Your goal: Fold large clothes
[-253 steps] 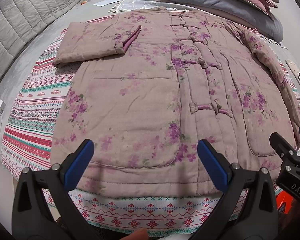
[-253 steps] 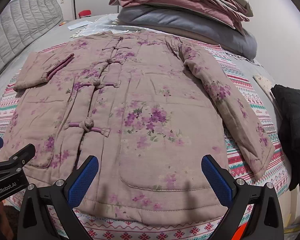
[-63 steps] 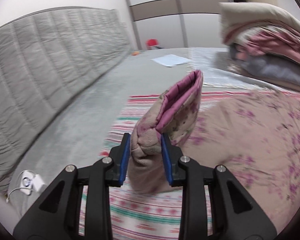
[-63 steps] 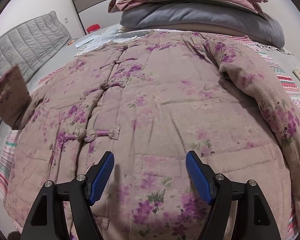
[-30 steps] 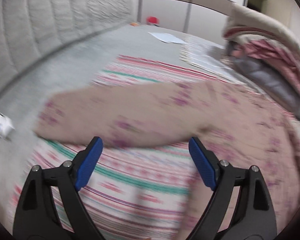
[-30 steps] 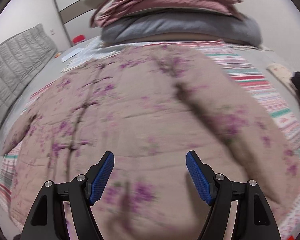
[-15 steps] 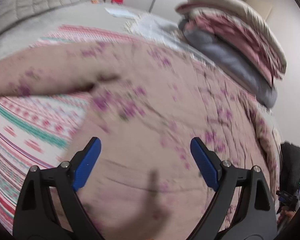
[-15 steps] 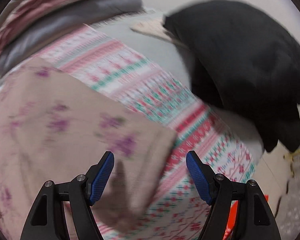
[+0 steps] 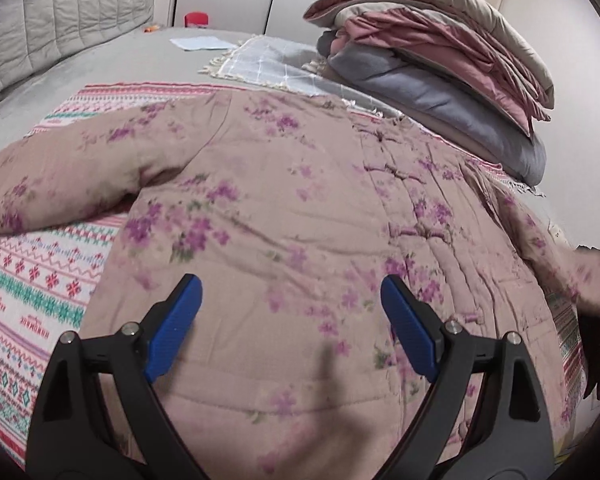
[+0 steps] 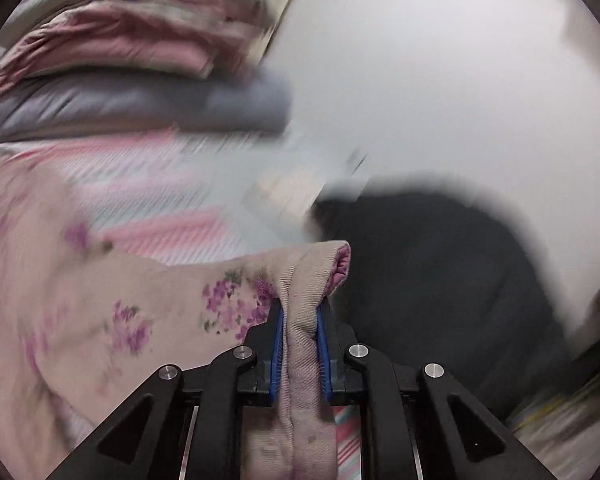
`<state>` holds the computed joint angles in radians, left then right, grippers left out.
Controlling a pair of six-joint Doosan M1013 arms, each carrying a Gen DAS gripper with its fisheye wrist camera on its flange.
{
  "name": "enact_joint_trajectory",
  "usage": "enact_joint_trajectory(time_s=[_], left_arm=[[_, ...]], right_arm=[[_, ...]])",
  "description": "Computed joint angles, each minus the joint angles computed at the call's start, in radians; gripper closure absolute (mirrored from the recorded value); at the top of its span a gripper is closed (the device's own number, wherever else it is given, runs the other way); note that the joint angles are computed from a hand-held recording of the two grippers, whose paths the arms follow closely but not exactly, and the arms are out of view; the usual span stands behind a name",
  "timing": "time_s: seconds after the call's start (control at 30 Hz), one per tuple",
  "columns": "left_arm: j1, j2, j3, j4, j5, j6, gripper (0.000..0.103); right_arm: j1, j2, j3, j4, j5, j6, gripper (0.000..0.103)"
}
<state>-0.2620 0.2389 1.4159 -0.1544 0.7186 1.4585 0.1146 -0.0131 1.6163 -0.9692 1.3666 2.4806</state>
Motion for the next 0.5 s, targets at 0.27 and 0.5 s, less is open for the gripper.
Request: enact_joint_trajectory(time_s=[0.27, 0.5], left_arm=[[-0.015, 0.009, 0.009, 0.047, -0.043, 0.024, 0.012], [-0.017, 0.024, -0.005, 0.074, -0.002, 0.043, 0.012]], right_arm=[[-0.125, 0.156, -0.149, -0.334, 0.074, -0.072, 0.089], [-0.178, 0.286, -0.208, -0.381, 0.168, -0.135, 0.050]])
